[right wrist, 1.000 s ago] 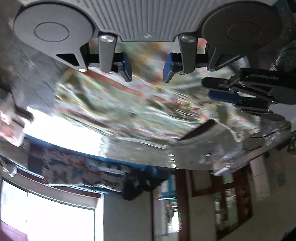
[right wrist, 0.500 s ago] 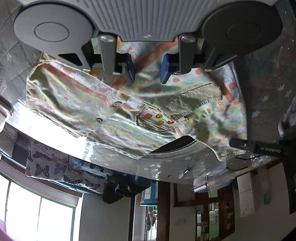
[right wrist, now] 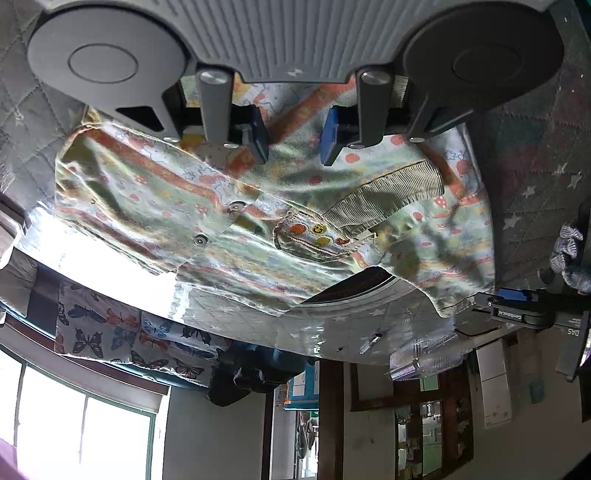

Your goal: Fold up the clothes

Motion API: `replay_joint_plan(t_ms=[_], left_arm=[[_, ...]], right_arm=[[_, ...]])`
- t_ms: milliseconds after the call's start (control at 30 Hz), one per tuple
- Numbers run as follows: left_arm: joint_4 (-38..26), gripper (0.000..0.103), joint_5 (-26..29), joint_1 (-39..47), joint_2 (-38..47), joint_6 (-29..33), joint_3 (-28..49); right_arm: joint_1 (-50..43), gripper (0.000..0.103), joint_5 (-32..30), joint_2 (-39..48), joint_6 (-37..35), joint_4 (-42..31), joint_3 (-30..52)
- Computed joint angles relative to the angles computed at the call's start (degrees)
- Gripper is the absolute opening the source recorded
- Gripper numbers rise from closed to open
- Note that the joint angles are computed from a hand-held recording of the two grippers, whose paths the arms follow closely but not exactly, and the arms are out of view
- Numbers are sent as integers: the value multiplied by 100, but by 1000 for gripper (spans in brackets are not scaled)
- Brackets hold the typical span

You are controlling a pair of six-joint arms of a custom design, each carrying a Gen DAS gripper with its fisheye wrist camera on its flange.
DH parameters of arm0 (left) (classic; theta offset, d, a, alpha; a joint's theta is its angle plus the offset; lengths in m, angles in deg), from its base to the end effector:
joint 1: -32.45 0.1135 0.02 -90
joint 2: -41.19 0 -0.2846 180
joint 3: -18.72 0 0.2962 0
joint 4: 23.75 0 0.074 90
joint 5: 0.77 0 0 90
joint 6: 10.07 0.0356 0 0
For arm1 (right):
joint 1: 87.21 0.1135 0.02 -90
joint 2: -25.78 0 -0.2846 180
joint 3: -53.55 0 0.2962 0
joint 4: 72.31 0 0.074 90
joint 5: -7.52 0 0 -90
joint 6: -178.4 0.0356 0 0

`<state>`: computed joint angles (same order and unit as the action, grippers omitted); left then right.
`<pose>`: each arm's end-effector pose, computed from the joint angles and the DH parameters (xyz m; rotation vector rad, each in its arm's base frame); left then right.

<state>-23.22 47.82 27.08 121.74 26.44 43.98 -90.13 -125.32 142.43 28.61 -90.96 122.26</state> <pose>0.2014 0.0047 0.0685 -1.1601 1.9381 0.3883 0.3866 0.0045 0.0561 -1.2947 1.9875 0.5372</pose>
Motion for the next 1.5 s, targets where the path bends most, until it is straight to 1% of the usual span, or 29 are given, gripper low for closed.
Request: replay_joint_plan(t_ms=[67,167,200,333,500,600,667,733,800,900,1000,1067,1167,1233,1267,1333,1367,1400,1433,1500], left_arm=[[115,45,32,63,178,18,64],[267,29,7,118,350,28,106],[327,19,62,160,325,34,75],[506,6,233,176,44,55,-89],[185,4,170,-646,-938,6,-150],[224,0,115,-1267,-1278,155,-16],[405,0,169,-1672,-1338,302,147],[564,0,173,-2028,-1158,501,419],[920,0,411,-2297,-884,745,670],[1471,0,576,-2675,-235,1253,1104],[1444,0,652,-2742,297,1404,1455],[1246,1,573,-2692,441,1284,1510],[883,3,229,-2510,448,1113,1344],[633,5,93,-2333,319,782,1066],[389,6,-12,-2313,244,496,945],[-25,12,-155,-2243,129,-8,734],[-235,12,-231,-2199,89,-258,648],[-413,17,-304,-2164,42,-493,578],[-577,26,-362,-2119,-1,-717,511],[-766,35,-419,-1978,-138,-1036,392]], right_arm=[[-9,31,-10,-8,4,1,-3],[-37,31,-47,-44,29,15,-23],[-52,31,-66,-57,35,18,-28],[-143,31,-169,-138,83,23,-61],[-284,31,-302,-195,162,-10,-38],[-398,31,-363,-191,260,-70,34],[-480,31,-410,-189,329,-41,60],[-560,31,-465,-170,411,-50,112],[-646,31,-519,-139,510,-53,180],[-759,31,-566,-67,659,-132,318],[-838,31,-601,-33,615,-245,390],[-879,33,-620,-14,511,-328,422],[-909,35,-627,20,399,-429,469],[-883,35,-612,40,395,-443,481],[-864,35,-604,47,403,-437,479],[-816,35,-588,57,400,-433,472],[-785,36,-577,62,396,-426,463],[-756,36,-565,65,391,-420,454],[-734,36,-551,64,385,-421,447],[-676,36,-515,50,369,-414,420]])
